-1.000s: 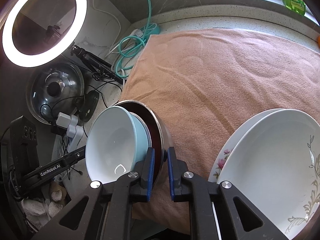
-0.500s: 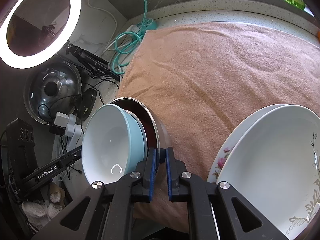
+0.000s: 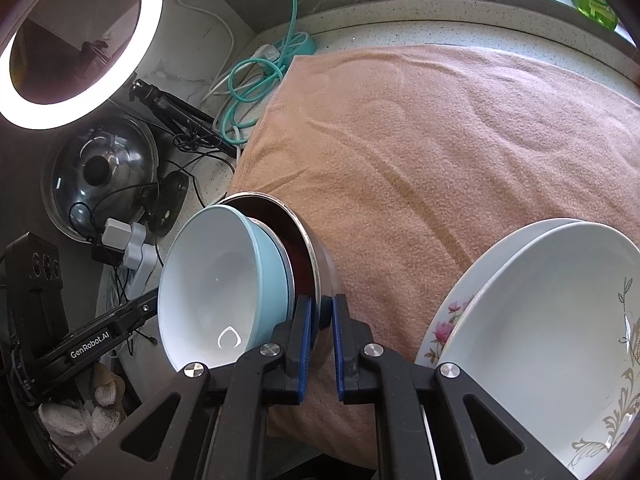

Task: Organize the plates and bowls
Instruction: 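Grip the rim of the nested bowl stack with both grippers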

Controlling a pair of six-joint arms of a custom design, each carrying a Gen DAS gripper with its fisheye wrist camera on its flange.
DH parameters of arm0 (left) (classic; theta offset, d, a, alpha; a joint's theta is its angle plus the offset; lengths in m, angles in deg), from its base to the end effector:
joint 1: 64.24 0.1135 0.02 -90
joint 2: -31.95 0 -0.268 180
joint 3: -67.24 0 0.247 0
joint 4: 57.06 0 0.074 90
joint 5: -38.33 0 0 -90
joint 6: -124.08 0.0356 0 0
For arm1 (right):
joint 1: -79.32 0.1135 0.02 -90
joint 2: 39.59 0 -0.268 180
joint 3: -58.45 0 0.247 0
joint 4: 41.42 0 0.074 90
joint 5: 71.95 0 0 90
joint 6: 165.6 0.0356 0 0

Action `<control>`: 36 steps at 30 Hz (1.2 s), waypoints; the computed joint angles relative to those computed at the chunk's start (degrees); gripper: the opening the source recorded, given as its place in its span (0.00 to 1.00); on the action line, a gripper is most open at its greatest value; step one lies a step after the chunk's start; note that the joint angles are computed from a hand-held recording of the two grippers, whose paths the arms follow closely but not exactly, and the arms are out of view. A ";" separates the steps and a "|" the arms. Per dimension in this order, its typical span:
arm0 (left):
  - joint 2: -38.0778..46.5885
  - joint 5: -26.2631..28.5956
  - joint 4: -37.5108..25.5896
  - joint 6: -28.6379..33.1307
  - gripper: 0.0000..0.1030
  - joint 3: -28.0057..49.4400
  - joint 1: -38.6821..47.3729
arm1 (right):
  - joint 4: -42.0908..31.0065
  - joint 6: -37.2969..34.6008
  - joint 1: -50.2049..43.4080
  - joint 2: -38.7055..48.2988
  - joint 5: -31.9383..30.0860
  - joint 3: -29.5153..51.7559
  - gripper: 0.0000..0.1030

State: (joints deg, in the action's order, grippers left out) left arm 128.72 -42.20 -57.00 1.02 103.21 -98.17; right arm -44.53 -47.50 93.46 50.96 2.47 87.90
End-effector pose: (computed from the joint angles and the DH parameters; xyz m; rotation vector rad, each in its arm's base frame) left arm 0.1838 -0.1307 0.0688 0.0802 2.7455 -0.5853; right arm 0.1810 0.0555 0.0677 0.2497 2.7514 0.5802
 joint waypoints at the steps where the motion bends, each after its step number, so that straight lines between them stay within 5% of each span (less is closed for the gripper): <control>1: 0.00 0.08 0.19 -0.15 0.05 -0.10 0.05 | -0.17 -0.13 -0.03 0.13 -0.06 0.11 0.09; 23: 0.35 -0.56 1.07 -1.53 0.05 -0.06 -0.63 | 0.90 1.95 -1.25 -0.35 -1.04 -0.83 0.09; 36: -6.24 -0.67 -4.17 -2.09 0.05 1.32 -1.89 | -5.38 0.36 -4.27 -8.37 -2.09 -1.29 0.09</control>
State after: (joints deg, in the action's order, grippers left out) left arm 122.49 -42.87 -61.17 -1.07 104.52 -100.06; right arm -49.91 -47.14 89.19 42.59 0.38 86.62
